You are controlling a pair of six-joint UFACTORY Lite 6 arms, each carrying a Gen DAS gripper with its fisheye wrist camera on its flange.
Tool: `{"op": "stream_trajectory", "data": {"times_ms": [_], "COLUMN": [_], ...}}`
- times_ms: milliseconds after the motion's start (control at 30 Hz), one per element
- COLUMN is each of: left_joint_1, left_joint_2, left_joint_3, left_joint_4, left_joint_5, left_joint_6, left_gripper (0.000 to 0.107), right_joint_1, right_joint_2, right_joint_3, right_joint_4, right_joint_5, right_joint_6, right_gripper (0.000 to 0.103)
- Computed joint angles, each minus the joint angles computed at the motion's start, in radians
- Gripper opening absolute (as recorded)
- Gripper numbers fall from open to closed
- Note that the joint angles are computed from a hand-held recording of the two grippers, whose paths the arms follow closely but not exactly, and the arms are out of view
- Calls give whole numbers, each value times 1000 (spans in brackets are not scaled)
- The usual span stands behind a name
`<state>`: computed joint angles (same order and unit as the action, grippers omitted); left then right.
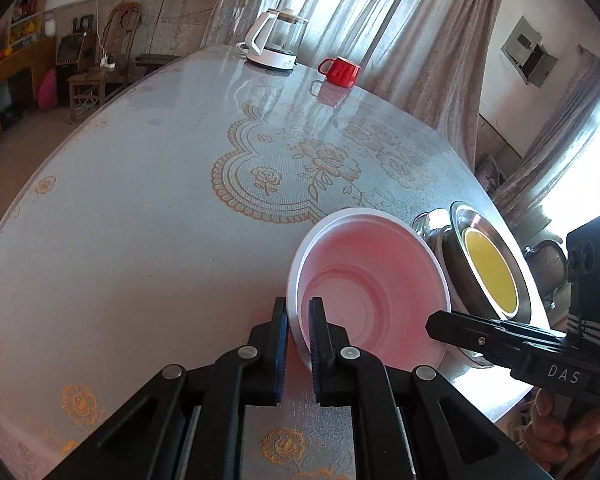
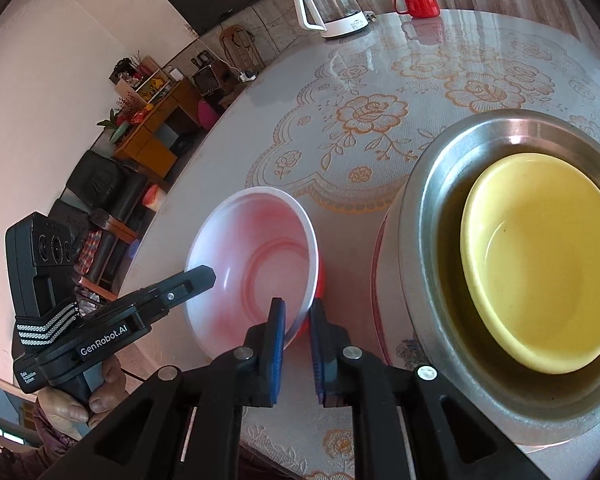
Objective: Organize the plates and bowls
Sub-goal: 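Lift the red bowl with the right gripper toward the steel bowl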
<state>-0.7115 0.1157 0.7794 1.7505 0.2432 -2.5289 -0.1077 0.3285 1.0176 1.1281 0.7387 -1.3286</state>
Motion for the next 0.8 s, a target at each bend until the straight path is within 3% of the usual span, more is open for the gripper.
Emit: {"op": "stream_trajectory", "data": {"times_ms": [167, 800], "left_joint_1": [-125, -244], "left_joint_2": [10, 7], "left_joint_3": [9, 48], "left_joint_4": [-170, -277], "left_joint_5": [201, 337], "left_joint_6": [158, 248], "left_gripper": [9, 9], "right_joint_1": [-5, -154], "right_joint_2": [-54, -115], "right_joint_3": [-75, -220], "right_joint_4": [63, 210], "right_joint_5": [-28, 114], "right_joint_6": [-91, -320], "right_gripper": [11, 9]}}
